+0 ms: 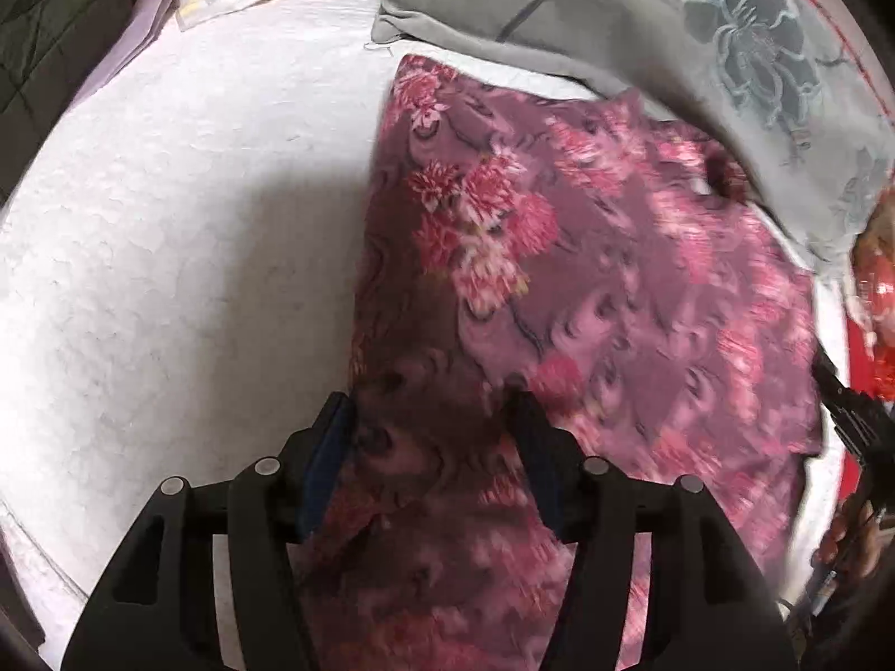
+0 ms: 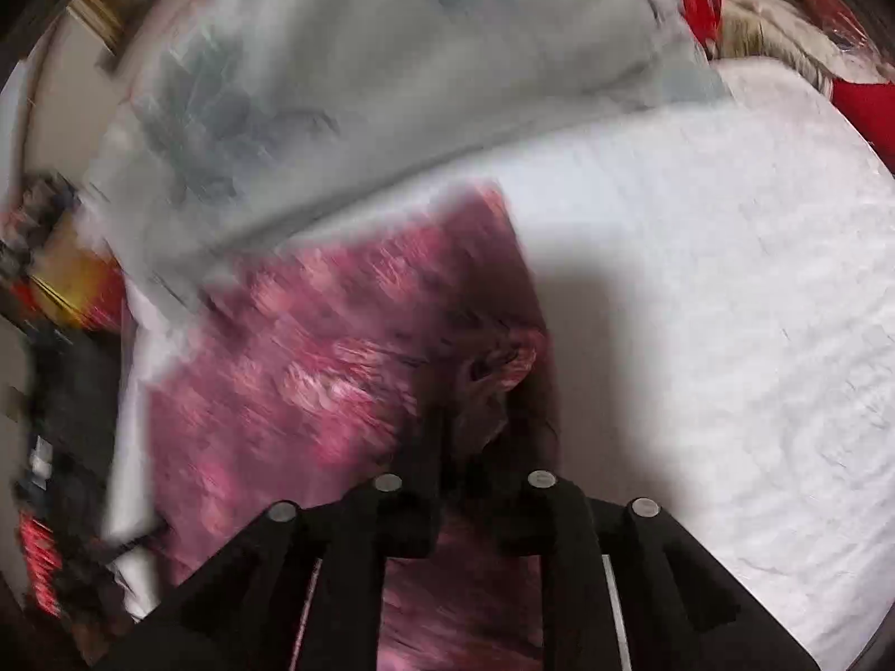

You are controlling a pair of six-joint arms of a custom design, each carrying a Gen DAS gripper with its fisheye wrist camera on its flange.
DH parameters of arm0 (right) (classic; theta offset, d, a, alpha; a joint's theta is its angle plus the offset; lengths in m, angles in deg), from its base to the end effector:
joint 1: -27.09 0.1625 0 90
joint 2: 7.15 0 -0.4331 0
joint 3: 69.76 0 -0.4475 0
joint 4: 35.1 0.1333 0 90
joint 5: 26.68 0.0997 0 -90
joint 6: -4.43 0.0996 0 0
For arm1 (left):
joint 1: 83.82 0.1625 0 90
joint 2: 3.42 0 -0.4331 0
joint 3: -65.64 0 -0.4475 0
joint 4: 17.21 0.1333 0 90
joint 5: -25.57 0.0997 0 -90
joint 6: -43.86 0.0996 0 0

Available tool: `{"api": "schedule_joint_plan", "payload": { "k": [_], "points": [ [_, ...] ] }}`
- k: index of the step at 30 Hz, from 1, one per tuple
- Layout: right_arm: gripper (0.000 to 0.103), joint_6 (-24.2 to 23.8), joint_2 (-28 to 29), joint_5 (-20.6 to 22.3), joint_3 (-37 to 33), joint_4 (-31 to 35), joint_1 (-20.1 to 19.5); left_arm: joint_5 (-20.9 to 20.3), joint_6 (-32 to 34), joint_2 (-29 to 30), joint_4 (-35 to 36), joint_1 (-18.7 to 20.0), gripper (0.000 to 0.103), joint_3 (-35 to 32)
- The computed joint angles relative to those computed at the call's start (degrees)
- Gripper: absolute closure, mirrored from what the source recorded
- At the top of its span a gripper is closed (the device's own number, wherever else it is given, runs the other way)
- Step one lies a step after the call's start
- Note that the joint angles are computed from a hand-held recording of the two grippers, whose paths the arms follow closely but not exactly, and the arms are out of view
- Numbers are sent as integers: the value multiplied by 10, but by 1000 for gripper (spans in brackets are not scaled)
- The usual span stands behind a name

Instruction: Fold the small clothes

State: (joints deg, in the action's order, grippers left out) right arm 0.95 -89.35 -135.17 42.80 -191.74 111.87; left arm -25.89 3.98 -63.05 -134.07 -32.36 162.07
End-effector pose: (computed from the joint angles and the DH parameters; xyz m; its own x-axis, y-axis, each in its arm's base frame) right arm 0.0484 -0.5880 0.3483 -0.9301 0.2239 0.2911 0.0169 0.8179 -0.5751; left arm -0.2597 -0.6396 0.1742 -0.8116 -0.0555 -0.5816 0.1216 0.9576 -0.2610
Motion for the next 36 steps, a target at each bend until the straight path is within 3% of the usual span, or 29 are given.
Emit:
{"api": "schedule_joint_plan", "payload": {
  "k": [3, 5, 7, 9, 10, 15, 17, 19, 24, 28, 31, 36],
  "points": [
    [81, -22, -57, 70, 35, -11, -6, -30, 9, -44, -39, -12, 45, 45],
    [68, -41, -91, 101, 63, 8, -14, -39, -1, -60, -38, -20, 44, 71],
    [66, -51, -97, 81, 75, 52, -17, -56, -15, -58, -11, -20, 45, 82],
    [69, -43, -83, 15, 79, 101, -12, -26, -12, -53, 9, -34, 44, 86],
    [71, -52, -90, 7, 90, 92, -9, -23, -18, -52, 40, -42, 44, 78],
    [63, -46, -178, 38, 123, 137, 1, -93, -25, -123, 49, -54, 44, 107],
    [47, -63, -238, 24, 152, 158, 1, -103, -38, -164, 67, -63, 40, 135],
    [42, -79, -311, 30, 186, 193, -18, -115, -61, -198, 100, -73, 40, 164],
    [41, -99, -431, 58, 245, 254, -90, -158, -97, -236, 167, -82, 40, 212],
    [40, -131, -519, 131, 284, 323, -179, -198, -112, -260, 177, -86, 40, 243],
    [39, -157, -543, 160, 306, 353, -212, -193, -109, -265, 203, -106, 39, 250],
    [37, -169, -527, 160, 333, 339, -217, -171, -104, -239, 279, -152, 36, 239]
  ]
}}
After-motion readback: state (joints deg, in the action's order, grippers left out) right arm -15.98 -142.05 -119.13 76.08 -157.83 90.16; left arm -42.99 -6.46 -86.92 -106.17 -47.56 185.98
